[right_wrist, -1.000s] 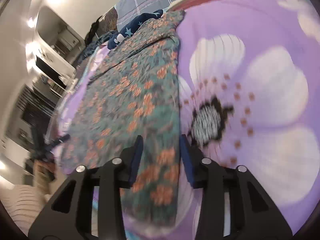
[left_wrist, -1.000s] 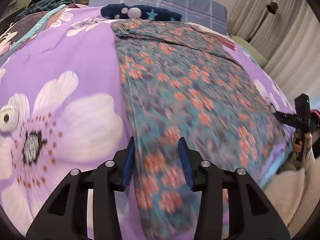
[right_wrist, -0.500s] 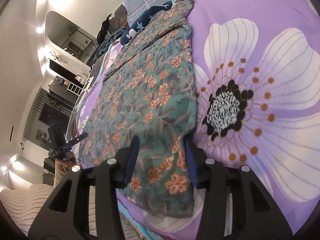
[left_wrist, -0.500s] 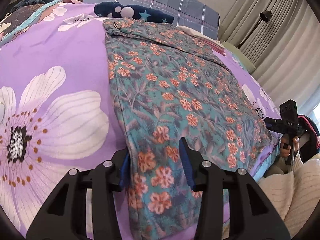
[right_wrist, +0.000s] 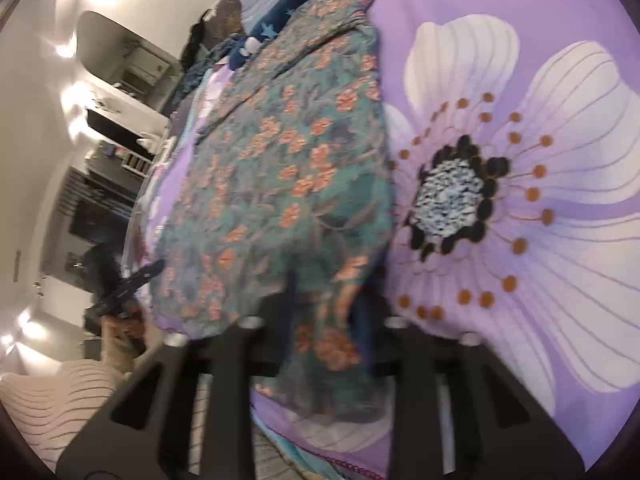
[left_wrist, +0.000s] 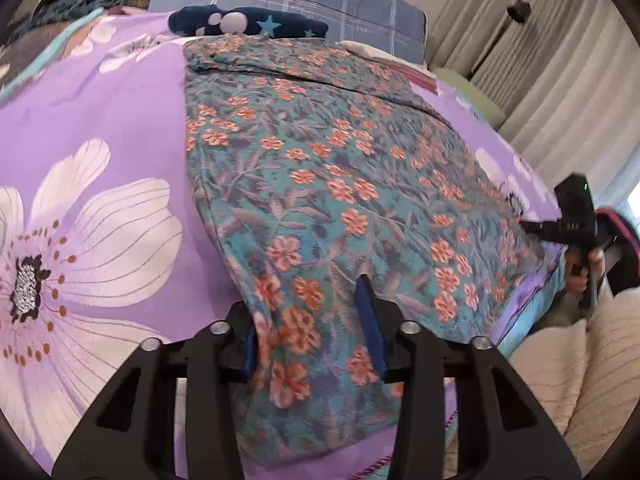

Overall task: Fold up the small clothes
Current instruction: 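Grasp the shirt hem with both grippers and fold it toward the collar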

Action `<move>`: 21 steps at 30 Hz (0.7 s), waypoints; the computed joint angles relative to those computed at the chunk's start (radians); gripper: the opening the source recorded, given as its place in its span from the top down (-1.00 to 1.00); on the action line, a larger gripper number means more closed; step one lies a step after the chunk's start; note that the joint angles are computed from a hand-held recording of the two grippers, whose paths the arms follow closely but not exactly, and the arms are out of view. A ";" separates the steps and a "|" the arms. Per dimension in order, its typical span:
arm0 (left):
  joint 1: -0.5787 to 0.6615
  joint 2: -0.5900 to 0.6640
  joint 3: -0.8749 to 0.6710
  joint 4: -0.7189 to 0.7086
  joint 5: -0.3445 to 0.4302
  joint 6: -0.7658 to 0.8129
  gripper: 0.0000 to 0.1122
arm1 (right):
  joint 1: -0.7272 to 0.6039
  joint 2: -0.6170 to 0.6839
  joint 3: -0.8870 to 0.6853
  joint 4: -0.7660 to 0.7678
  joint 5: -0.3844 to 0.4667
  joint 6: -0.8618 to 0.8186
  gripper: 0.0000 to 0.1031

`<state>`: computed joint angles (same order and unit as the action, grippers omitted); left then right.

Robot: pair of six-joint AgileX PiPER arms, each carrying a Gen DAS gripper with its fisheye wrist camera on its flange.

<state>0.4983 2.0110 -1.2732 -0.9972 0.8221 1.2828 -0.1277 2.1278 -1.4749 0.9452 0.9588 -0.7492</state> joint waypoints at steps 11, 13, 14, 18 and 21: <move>0.040 -0.125 -0.076 -0.223 0.112 0.032 0.93 | -0.049 -0.121 0.012 0.309 0.054 -0.177 0.93; 0.060 -0.162 -0.076 -0.293 0.149 0.064 0.93 | -0.056 -0.162 0.019 0.370 0.070 -0.221 0.93; 0.068 -0.181 -0.068 -0.313 0.159 0.075 0.94 | -0.063 -0.187 0.027 0.392 0.077 -0.241 0.93; 0.121 -0.288 0.017 -0.384 0.212 0.135 0.93 | -0.093 -0.355 0.139 0.444 0.062 -0.329 0.93; 0.175 -0.374 0.105 -0.432 0.263 0.186 0.92 | -0.167 -0.524 0.269 0.464 0.044 -0.407 0.93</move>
<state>0.6735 1.6371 -1.1684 -1.4293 1.0856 1.4693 -0.2952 1.6040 -1.2061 1.4088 1.0029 -1.1565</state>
